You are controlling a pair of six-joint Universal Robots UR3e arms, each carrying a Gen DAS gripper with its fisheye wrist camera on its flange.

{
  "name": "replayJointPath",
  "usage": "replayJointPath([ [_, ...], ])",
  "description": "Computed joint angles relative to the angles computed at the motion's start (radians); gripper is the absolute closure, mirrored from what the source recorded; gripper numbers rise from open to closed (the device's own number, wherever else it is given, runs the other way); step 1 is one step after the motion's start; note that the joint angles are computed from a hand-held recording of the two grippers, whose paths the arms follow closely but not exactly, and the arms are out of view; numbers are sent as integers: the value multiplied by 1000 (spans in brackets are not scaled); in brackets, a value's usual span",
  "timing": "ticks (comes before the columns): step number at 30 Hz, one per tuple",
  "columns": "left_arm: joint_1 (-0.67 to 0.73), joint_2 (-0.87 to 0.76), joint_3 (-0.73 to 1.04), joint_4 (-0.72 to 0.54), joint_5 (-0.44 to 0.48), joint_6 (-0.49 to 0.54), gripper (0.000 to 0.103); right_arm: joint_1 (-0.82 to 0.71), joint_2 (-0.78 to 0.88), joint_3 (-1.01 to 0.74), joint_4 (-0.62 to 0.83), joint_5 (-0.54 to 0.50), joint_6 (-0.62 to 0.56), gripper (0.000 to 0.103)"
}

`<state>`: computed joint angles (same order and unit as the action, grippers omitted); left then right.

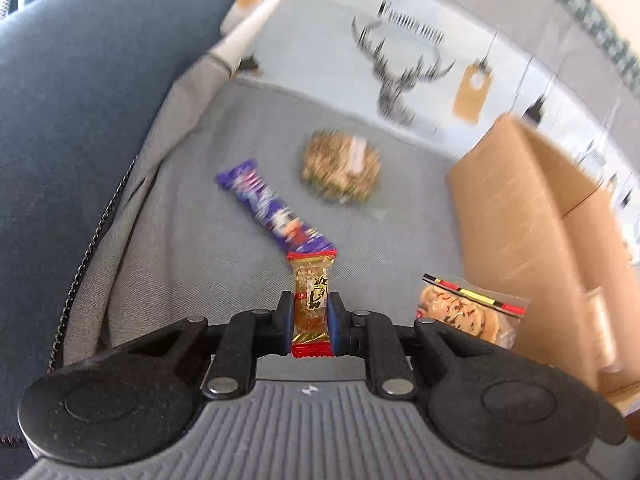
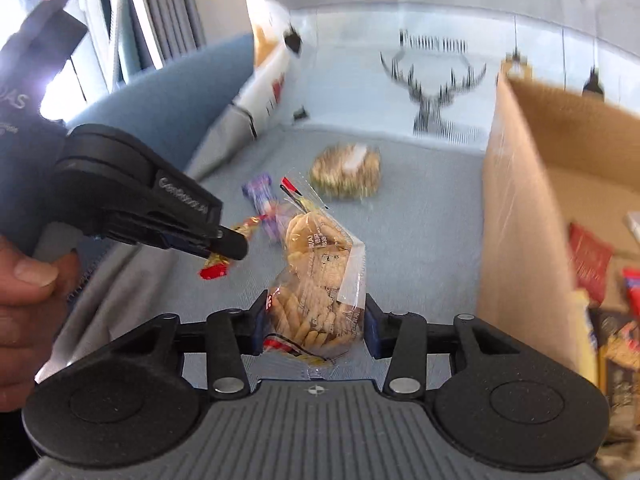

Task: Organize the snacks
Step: 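Carry the red candy with the left tool while the right tool carries the cracker bag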

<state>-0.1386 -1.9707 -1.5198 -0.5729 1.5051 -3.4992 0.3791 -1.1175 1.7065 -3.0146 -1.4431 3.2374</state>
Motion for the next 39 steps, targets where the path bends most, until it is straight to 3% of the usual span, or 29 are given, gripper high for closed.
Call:
replayJointPath([
  [8,-51,77,-115,218,35,28,86,-54,-169,175,-195,47,-20,57],
  [18,-101,8,-38,231,59,67,85,-306,-308,139,-94,215,-136,57],
  [30,-202,-135,120,310,63,123,86,-615,-484,345,-132,357,-120,57],
  [39,-266,-224,238,320,45,141,85,-802,-593,444,-67,388,-171,57],
])
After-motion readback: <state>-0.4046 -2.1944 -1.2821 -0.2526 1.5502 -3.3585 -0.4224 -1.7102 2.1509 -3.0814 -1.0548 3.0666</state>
